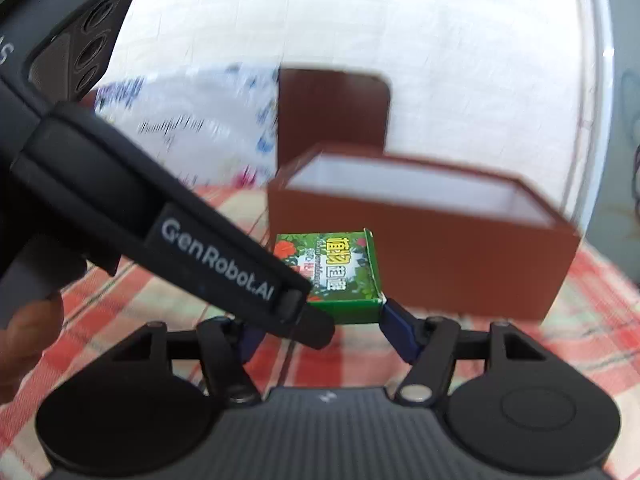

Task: Organize objects
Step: 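Drop the green snack box into the brown box with the left tool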

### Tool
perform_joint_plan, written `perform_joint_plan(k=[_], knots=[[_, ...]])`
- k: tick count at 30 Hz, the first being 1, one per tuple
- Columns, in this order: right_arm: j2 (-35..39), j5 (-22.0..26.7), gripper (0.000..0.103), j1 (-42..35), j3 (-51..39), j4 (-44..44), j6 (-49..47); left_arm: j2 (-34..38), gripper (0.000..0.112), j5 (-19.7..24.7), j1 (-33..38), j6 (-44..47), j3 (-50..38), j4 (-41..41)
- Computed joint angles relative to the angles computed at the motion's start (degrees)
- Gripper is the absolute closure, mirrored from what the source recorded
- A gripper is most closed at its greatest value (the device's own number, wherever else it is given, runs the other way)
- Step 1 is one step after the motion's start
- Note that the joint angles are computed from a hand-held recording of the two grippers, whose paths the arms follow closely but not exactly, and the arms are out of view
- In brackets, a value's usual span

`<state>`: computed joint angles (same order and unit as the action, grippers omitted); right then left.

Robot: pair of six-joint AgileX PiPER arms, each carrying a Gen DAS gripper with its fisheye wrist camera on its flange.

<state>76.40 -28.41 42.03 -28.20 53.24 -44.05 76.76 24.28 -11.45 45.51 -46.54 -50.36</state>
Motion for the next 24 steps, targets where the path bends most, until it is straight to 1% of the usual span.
perform_joint_plan(k=[2,3,4,5,6,7,8,9,10,11,12,13,14,15,16,17,18,19,20,21,22,23,24], knots=[[-0.37,-3.43,0.041,-0.97,-0.44,-1.97,1.01,2.11,0.067,2.02,-0.52,-2.94,-5.53,3.36],[-0.08,-4.92,0.041,-1.97,-1.02,-3.55,1.74,3.72,0.067,1.01,-2.07,-7.6,-8.55,7.78],[0.6,-5.54,0.041,-3.34,-2.18,-4.73,1.8,5.68,0.065,-1.61,-4.16,-13.32,-11.23,12.88],[1.67,-5.32,0.04,-5.05,-4.02,-5.62,1.25,8.03,0.054,-3.97,-5.93,-19.03,-14.02,17.21],[3.3,-4.98,0.04,-7.2,-6.4,-7.74,1.8,10.79,0.047,-4.67,-6.8,-24.76,-17.67,21.96],[5.48,-4.68,0.037,-8.97,-9.56,-8.23,1.66,14.3,0.037,-5.79,-7.43,-30.49,-21.64,27.69],[8.24,-4.03,0.02,-10.51,-13.58,-6.44,-0.55,17.47,0.037,-5.35,-7.5,-36.21,-25.42,32.62],[12.52,-4.28,0.01,-11.96,-18.48,-2.47,-5.05,19.85,0.039,-5.72,-7.03,-40.13,-27.51,35.25],[16.76,-4.41,0.014,-13.19,-22.81,1.26,-9.64,21.53,0.041,-5.47,-6.7,-41.75,-28.58,35.59],[19.84,-4.22,0.032,-14.76,-25.51,3.23,-11.93,20.98,0.041,-4.85,-6.27,-41.08,-27.84,33.64],[20.63,-2.87,0.036,-16.13,-26.31,4.97,-11.94,19.15,0.04,-5.97,-6.0,-38.12,-25.33,29.47],[19.13,-0.4,0.031,-17.42,-25.44,5.23,-9.65,16.79,0.04,-9.25,-5.78,-32.86,-21.08,25.13],[15.72,1.22,0.022,-18.26,-22.28,3.24,-5.08,15.0,0.04,-11.73,-5.57,-27.13,-17.71,21.83],[12.4,0.59,0.02,-18.5,-18.03,-0.83,0.65,13.73,0.04,-13.65,-5.48,-21.41,-14.92,17.81],[10.58,-2.31,0.02,-18.07,-13.91,-5.67,6.38,12.73,0.04,-15.03,-5.44,-15.68,-12.37,12.54],[9.59,-5.9,0.02,-17.5,-9.98,-10.63,12.06,12.29,0.04,-14.7,-4.7,-9.95,-11.06,6.81],[8.44,-8.24,0.02,-16.86,-6.66,-13.33,15.55,11.83,0.04,-13.53,-3.75,-4.22,-10.0,1.08],[7.47,-9.6,0.02,-15.93,-4.22,-13.85,17.34,11.58,0.04,-12.72,-2.63,1.51,-9.01,-4.42],[6.81,-9.63,0.02,-15.26,-2.73,-13.96,18.46,10.26,0.04,-13.87,-2.54,7.24,-6.91,-9.62],[6.42,-8.62,0.02,-14.72,-2.04,-13.68,18.97,7.91,0.04,-15.89,-2.51,12.97,-4.29,-13.72],[6.24,-6.62,0.02,-14.87,-1.84,-14.65,19.66,6.11,0.04,-16.25,-1.81,18.64,-2.53,-18.1],[6.51,-5.18,0.02,-14.4,-2.12,-14.33,18.76,4.41,0.04,-15.44,-0.36,24.35,-0.62,-23.3],[7.24,-4.81,0.02,-12.68,-2.8,-11.93,16.46,2.59,0.04,-13.36,2.04,29.96,1.31,-28.23]])
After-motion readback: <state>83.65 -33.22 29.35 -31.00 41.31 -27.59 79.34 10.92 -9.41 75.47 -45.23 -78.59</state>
